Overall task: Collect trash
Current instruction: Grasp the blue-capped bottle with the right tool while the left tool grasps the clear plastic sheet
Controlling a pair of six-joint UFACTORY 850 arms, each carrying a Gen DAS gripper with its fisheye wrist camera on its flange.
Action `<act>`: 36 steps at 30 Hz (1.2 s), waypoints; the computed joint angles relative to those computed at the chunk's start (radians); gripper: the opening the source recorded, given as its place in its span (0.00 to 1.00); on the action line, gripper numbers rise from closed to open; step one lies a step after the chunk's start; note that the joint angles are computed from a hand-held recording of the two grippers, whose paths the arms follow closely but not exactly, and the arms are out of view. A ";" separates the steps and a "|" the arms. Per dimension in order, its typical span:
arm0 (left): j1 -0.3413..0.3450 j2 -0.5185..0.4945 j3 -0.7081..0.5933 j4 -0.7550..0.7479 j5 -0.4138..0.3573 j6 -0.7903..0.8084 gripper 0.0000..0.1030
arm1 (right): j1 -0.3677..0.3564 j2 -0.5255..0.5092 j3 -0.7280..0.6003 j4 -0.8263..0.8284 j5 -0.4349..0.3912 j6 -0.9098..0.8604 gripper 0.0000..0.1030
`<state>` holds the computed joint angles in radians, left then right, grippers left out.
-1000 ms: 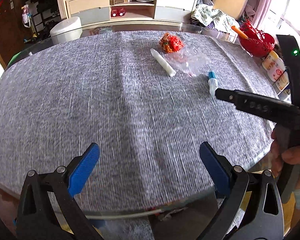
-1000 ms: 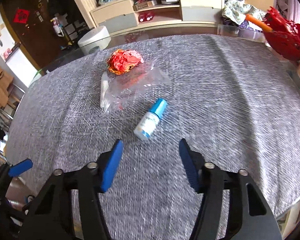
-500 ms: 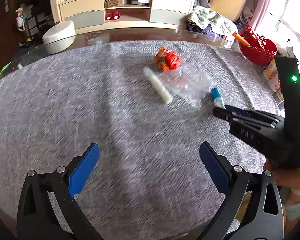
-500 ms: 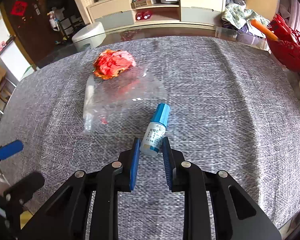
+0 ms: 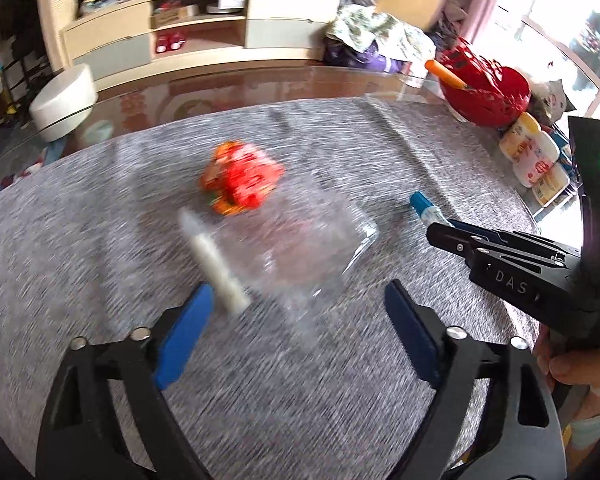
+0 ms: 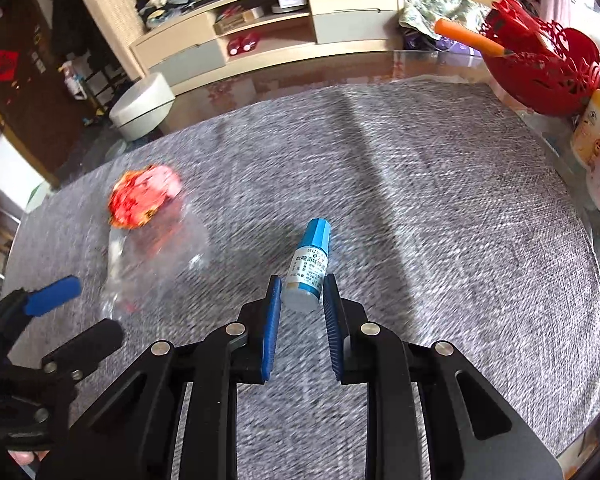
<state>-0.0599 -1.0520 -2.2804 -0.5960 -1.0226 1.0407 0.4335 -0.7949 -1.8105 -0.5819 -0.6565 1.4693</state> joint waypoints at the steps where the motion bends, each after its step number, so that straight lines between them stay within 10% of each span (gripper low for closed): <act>1: -0.009 -0.013 -0.019 0.005 -0.005 0.003 0.74 | -0.004 0.004 0.008 0.004 0.008 -0.002 0.22; 19: -0.038 -0.091 -0.135 -0.005 -0.042 0.012 0.08 | -0.019 0.044 0.079 0.014 0.082 0.000 0.22; 36: 0.082 0.344 0.487 -0.131 0.065 0.205 0.06 | 0.130 0.203 0.218 -0.133 0.056 0.140 0.20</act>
<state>0.0217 -0.7077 -1.7932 -0.7266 -0.9572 1.2455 0.5637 -0.5916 -1.5924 -0.7147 -0.6009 1.6089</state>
